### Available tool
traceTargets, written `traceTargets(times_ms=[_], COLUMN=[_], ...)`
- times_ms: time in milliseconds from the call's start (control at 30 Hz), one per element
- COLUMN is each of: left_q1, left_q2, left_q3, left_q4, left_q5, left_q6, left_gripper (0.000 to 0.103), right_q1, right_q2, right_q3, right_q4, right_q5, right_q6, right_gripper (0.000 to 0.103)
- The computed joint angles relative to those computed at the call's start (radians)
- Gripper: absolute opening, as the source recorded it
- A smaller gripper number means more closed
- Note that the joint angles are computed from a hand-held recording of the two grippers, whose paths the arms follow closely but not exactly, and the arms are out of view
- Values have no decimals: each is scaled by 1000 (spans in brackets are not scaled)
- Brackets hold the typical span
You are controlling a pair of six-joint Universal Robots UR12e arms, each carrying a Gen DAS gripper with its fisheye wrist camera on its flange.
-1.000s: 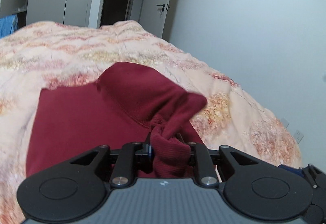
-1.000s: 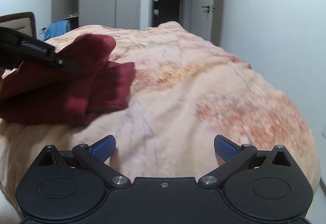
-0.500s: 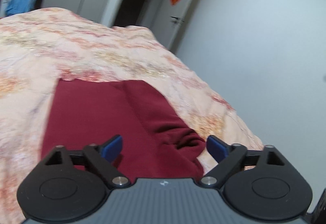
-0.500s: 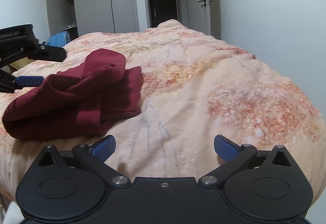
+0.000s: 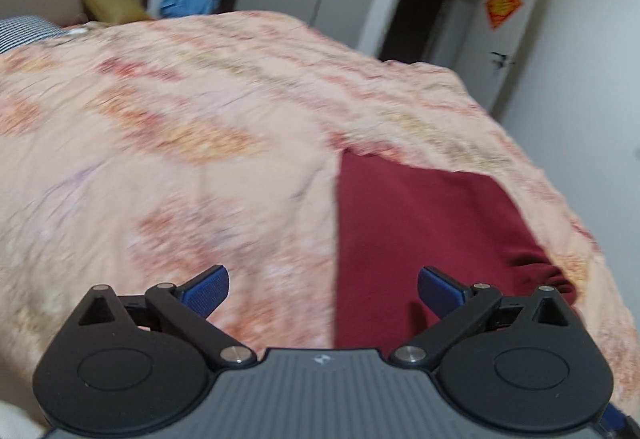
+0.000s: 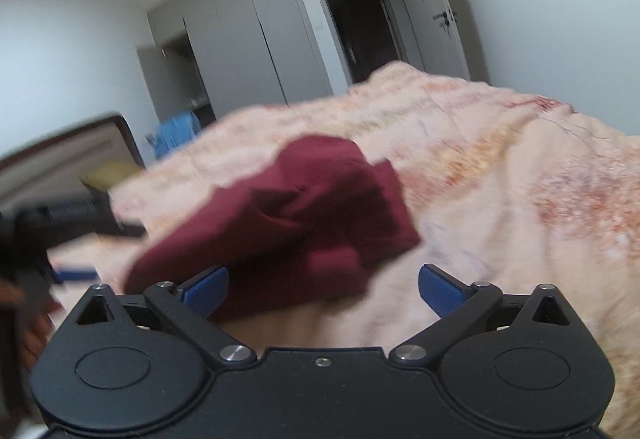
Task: Fold small clothes
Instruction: 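Move the right gripper to the sweater end and pinch it, then lift the sweater end with the right gripper, fold it over, and release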
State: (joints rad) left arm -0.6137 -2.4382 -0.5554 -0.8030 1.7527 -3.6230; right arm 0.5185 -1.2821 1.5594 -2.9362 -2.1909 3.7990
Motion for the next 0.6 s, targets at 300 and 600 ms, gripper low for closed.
traceTargets(times_ms=[300, 600], left_q1=[10, 16], left_q2=[39, 54], left_q3=[-76, -110], left_q4=[17, 27], left_q5=[-17, -72], left_q6=[-20, -41], left_gripper=[103, 103], right_q1=[-36, -53], right_q2=[45, 77], right_q3=[-79, -130], right_q4=[-4, -7], right_q5=[149, 87], right_q6=[93, 145], right_gripper=[83, 17])
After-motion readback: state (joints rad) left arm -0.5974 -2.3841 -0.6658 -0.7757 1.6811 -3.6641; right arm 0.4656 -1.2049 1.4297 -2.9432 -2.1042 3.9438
